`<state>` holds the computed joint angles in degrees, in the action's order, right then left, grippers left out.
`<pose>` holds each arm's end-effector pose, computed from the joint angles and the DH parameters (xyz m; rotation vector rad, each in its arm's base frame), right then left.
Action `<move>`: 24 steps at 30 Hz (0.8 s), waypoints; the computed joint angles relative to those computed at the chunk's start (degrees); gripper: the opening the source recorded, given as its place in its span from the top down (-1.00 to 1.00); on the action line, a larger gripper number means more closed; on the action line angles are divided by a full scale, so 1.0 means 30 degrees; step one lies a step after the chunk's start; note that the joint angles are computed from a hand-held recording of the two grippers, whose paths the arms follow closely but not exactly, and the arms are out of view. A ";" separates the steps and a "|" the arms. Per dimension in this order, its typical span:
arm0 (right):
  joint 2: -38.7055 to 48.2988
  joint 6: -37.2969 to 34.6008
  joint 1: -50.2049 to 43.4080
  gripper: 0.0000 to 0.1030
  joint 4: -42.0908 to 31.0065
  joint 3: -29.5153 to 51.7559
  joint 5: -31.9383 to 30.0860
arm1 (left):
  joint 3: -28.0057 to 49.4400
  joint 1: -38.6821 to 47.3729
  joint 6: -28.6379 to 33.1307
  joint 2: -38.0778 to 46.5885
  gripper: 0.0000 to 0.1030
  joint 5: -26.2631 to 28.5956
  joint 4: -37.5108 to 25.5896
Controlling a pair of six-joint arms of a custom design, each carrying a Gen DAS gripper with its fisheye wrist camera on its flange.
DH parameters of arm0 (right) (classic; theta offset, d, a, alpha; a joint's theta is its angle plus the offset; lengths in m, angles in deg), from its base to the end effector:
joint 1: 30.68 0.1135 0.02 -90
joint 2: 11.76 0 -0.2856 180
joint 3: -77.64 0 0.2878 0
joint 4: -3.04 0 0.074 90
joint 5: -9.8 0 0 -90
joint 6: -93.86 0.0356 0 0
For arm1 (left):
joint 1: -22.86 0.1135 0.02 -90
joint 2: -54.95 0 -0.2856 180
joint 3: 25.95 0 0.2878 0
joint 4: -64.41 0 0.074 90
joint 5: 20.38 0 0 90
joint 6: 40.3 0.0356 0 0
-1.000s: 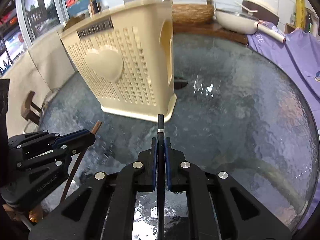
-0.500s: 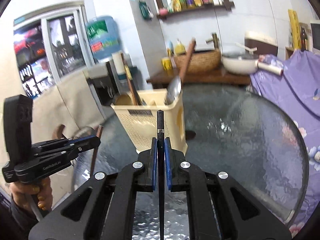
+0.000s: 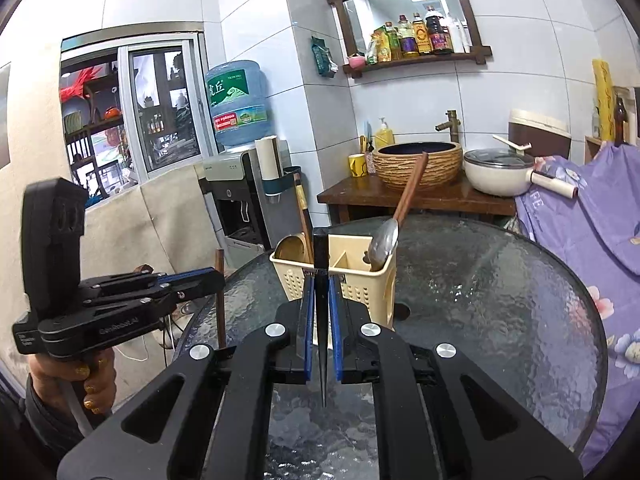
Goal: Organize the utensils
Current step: 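Carry both chopsticks up to the holder with the left and right tools, then lower the chopstick into the holder and open the left tool while the right tool releases its chopstick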
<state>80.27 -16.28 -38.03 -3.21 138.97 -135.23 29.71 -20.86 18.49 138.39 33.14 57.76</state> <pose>0.3539 -0.0162 0.1952 -0.7149 1.8655 0.7490 0.2507 -0.2105 0.2051 -0.1282 2.0408 -0.1187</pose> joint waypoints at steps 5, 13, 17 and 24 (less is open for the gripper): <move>0.0165 -0.0211 0.0377 0.84 -0.0881 0.0808 0.0139 | 0.0348 0.0184 0.0846 -0.0490 0.86 -0.0133 -0.0091; 0.0312 -0.0038 0.0464 0.84 -0.2507 0.2449 -0.0432 | 0.1155 0.0884 0.1941 -0.0930 0.86 0.0525 -0.0273; 0.0436 0.0186 0.0556 0.84 -0.3537 0.3761 -0.0771 | 0.2055 0.1341 0.2485 -0.1060 0.87 0.1083 -0.0665; 0.0554 0.1283 0.0998 0.84 -0.4489 0.6432 -0.0920 | 0.3861 0.1526 0.4171 -0.1809 0.87 0.0517 -0.1667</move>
